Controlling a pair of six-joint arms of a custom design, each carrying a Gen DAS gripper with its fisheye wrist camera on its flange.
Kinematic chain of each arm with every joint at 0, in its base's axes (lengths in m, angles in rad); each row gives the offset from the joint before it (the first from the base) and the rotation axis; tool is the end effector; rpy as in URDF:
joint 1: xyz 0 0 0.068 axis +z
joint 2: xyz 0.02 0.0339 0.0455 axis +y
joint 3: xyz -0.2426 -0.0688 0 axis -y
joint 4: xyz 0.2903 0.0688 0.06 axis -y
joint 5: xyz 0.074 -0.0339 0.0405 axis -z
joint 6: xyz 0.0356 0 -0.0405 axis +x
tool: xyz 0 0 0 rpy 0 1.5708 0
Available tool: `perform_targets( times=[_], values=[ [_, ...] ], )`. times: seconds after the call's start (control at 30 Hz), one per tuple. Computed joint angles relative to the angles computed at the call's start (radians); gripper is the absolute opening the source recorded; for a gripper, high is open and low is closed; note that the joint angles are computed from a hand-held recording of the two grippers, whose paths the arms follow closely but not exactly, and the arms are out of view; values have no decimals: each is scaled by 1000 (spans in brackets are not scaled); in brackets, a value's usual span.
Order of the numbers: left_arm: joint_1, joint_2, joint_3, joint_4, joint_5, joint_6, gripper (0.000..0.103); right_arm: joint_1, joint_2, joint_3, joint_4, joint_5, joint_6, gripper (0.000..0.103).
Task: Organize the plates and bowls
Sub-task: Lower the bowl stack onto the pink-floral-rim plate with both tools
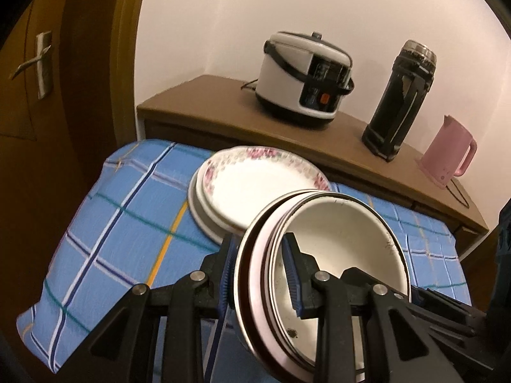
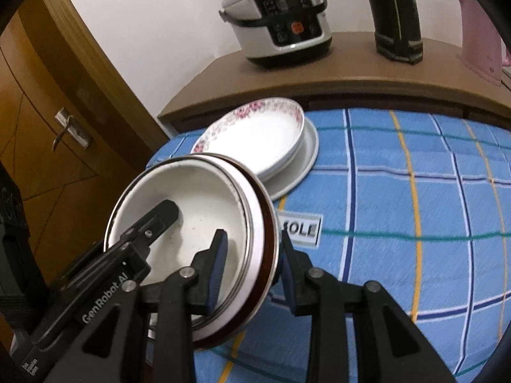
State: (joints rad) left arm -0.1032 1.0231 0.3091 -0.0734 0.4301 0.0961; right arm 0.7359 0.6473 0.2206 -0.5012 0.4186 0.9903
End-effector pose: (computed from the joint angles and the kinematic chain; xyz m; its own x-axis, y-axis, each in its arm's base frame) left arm 0.2247 -0.0382 0.1005 -0.6644 0.1565 -0.7308 0.4522 0.8627 -0.2264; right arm 0.1427 0.1097 0.1090 -0.6872 0.4084 -0.6008 0.2588 0.9104 0.3229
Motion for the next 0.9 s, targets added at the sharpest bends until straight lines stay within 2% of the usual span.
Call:
perform_targets(
  times=[0.17,0.4,0.67,0.9],
  values=[
    [-30,43,48,33,-16,-26,32,-65,3,35,4,-11,-71,32],
    [-62,186,150,98,-34,-66,32,-190,84,77,91,-75,-181,32],
    [-111,413,295,191,-70,-115,32,-372,281,142,261,-190,-311,31],
    [-149,616,435,223,-98,-127,32,-504,517,212,416,-285,-376,31]
  ],
)
